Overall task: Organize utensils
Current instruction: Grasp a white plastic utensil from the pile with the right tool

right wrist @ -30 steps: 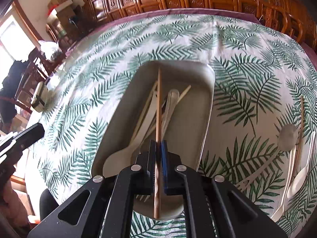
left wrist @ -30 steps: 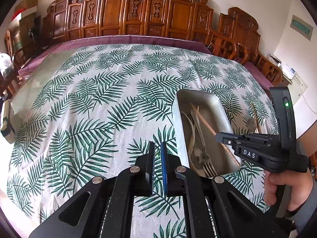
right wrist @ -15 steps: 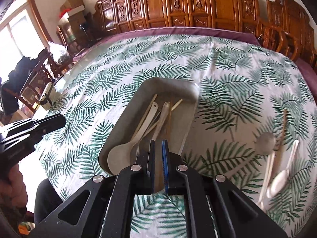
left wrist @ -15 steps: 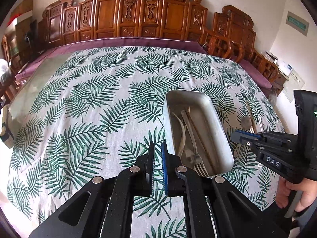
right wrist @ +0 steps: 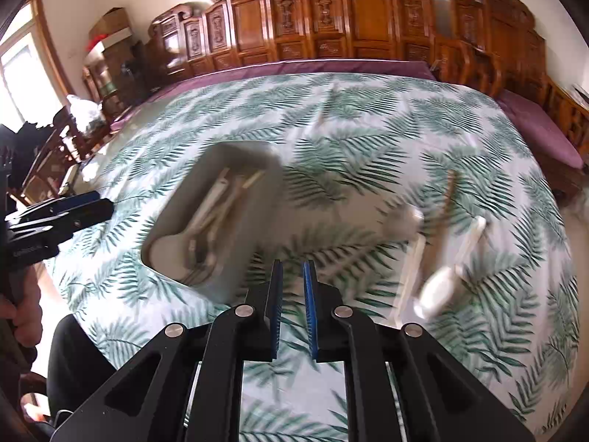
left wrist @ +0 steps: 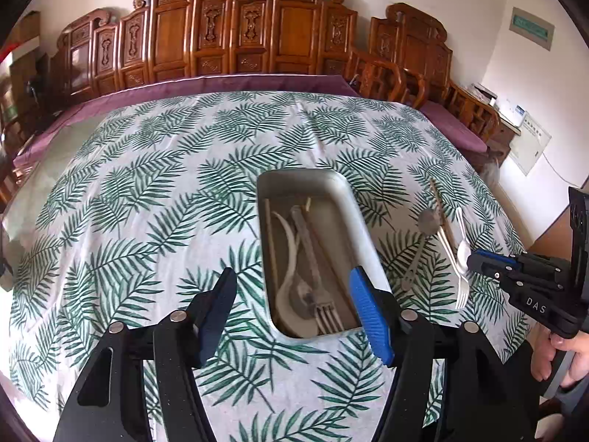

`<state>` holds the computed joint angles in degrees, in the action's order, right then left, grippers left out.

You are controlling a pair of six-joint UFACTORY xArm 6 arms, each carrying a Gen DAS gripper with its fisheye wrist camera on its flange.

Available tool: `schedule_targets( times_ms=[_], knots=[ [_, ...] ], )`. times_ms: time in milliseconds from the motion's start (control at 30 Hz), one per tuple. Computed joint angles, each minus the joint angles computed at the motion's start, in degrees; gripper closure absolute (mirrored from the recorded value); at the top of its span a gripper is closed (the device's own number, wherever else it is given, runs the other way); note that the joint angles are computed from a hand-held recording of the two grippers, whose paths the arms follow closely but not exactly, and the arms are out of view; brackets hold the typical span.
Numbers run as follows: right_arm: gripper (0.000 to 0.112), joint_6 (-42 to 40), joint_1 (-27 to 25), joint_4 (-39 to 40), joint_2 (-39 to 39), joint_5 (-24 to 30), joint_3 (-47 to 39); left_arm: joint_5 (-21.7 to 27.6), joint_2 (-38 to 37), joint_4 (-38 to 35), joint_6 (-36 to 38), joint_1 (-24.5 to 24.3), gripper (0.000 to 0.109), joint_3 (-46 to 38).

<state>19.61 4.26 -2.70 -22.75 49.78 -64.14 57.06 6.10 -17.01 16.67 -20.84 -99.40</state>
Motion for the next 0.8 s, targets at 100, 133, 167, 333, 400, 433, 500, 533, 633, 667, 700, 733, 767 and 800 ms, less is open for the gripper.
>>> schedule_targets(
  times_ms=[100, 133, 167, 333, 400, 433, 500, 533, 633, 667, 700, 733, 767, 800],
  knots=[
    [0.098, -0.25, -2.56, -0.14, -2.56, 0.49, 2.58, -0.2, -0.17, 0.23, -0.02, -1.33, 0.039, 0.37],
    [0.095, -0.45, -3.71, -0.2, -3.27, 0.53, 3.41, -0.15, -0.14, 0.48, -0.15, -1.92, 0.039, 0.38],
    [0.091, -0.66, -4.61, -0.25, -3.77, 0.61, 4.04, -0.05, -0.11, 0.67, -0.27, -2.44, 0.039, 0.37],
    [0.09, -1.43, -8.86, -0.69, -4.82, 0.33, 6.55, -0.11, -0.25, 0.99, -0.41, -4.59, 0.039, 0.57],
    [0.09, -2.42, -10.72, -0.24, -4.47, 0.27, 7.14, -0.21, -0.34, 1.14, -0.72, -5.4, 0.039, 0.73],
    [0.09, -2.72, -11.24, -0.15, -4.34, 0.29, 7.3, -0.22, -0.41, 1.16, -0.87, -5.72, 0.039, 0.88],
    [0.09, -3.61, -12.86, 0.26, -3.43, 0.06, 7.48, -0.13, -0.41, 1.44, -0.92, -6.28, 0.038, 1.01],
    [0.09, -3.77, -13.31, 0.45, -2.93, 0.01, 7.33, -0.08, -0.4, 1.83, -1.02, -6.65, 0.034, 1.05],
    [0.085, -4.25, -14.9, 1.17, -0.88, -0.63, 6.85, -1.04, -0.62, 2.7, -0.86, -7.71, 0.027, 1.78],
    [0.083, -4.31, -15.46, 1.18, 0.11, -1.07, 6.65, -1.06, -0.67, 2.75, -0.79, -7.92, 0.027, 1.87],
    [0.082, -4.16, -15.61, 1.1, 1.0, -1.16, 6.19, -0.95, -0.64, 2.75, -0.67, -8.17, 0.026, 1.91],
    [0.082, -4.2, -15.93, 1.14, 1.9, -1.31, 5.9, -0.78, -0.58, 2.81, -0.67, -8.37, 0.026, 1.89],
    [0.082, -4.32, -16.23, 1.32, 2.55, -1.45, 5.74, -0.61, -0.54, 2.88, -0.73, -8.54, 0.026, 1.88],
    [0.082, -4.73, -16.64, 1.98, 3.69, -1.67, 5.28, -0.36, -0.46, 2.96, -0.78, -8.7, 0.026, 1.73]
  ],
)
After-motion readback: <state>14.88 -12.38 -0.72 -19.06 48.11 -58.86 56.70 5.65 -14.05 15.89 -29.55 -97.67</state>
